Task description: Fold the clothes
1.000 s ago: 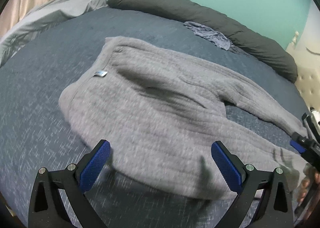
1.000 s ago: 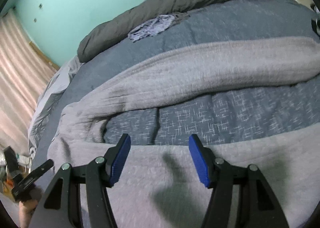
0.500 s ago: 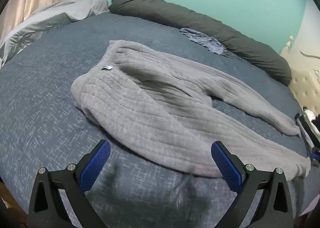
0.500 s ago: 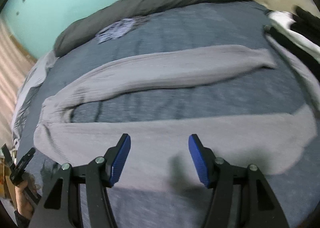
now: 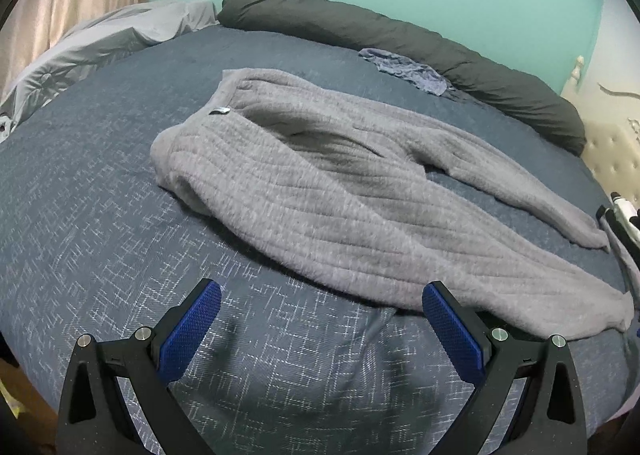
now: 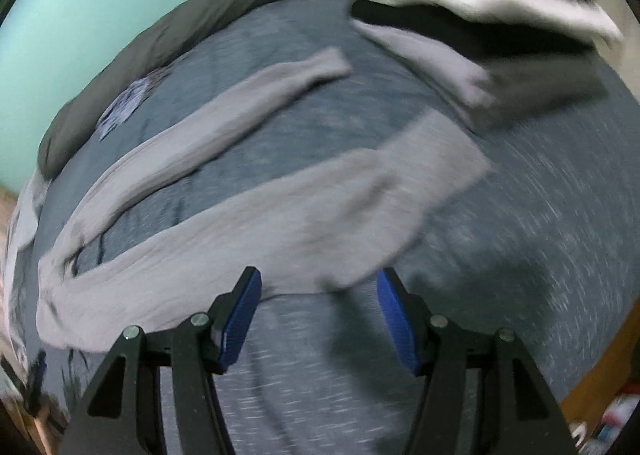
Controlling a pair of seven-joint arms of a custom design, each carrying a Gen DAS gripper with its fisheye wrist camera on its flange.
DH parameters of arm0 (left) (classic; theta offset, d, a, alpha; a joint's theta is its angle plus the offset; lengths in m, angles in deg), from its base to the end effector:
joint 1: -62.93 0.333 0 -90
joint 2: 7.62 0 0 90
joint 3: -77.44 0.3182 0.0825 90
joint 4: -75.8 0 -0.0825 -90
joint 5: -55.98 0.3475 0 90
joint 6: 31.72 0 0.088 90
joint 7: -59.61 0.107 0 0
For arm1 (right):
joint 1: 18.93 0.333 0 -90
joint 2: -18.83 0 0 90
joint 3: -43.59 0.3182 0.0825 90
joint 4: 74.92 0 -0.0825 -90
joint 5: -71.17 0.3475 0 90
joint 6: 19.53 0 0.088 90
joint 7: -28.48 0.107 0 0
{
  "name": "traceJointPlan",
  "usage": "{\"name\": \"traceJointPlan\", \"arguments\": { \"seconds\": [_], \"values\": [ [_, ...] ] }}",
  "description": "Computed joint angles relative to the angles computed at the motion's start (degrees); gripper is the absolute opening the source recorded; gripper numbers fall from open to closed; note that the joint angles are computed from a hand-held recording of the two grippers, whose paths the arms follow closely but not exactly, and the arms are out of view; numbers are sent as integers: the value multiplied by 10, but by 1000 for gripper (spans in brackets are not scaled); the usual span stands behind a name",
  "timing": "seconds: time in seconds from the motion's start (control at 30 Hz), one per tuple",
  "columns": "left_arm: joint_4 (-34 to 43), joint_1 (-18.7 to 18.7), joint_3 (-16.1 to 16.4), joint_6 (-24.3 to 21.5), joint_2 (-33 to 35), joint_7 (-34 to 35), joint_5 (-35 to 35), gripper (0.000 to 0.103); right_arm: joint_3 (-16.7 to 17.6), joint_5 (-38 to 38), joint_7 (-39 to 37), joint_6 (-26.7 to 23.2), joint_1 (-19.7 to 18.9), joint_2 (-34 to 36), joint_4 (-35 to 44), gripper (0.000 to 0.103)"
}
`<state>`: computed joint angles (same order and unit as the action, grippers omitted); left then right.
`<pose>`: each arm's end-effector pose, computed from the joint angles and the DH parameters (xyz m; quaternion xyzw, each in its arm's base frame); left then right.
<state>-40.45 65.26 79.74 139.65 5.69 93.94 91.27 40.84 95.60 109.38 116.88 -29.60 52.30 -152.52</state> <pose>0.6040 0.0062 0.4345 -0.7915 0.4848 -0.2684 0.2576 0.7070 -0.1554 0.4470 -0.5689 0.7765 -0.0880 0.2562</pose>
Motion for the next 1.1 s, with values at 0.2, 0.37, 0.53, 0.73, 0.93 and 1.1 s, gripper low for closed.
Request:
{"name": "traceJointPlan", "arguments": {
  "seconds": [0.2, 0.37, 0.53, 0.73, 0.93, 1.1],
  "values": [
    [7, 2, -4, -3, 10, 12, -7, 103, 11, 46, 11, 12, -26, 19, 1, 61],
    [14, -2, -3, -3, 17, 21, -11, 103, 27, 75, 3, 14, -39, 44, 23, 61],
    [15, -4, -4, -5, 19, 28, -14, 103, 36, 92, -20, 19, -42, 44, 20, 12],
    [10, -14, 10, 4, 13, 10, 5, 103, 38, 113, -42, 20, -51, 15, 14, 3],
    [11, -9, 8, 5, 13, 7, 9, 103, -1, 39, -12, -53, -30, 31, 63, 3],
    [13, -7, 6, 4, 15, 10, 9, 103, -4, -3, 1, -83, -24, 50, 68, 4]
  ]
}}
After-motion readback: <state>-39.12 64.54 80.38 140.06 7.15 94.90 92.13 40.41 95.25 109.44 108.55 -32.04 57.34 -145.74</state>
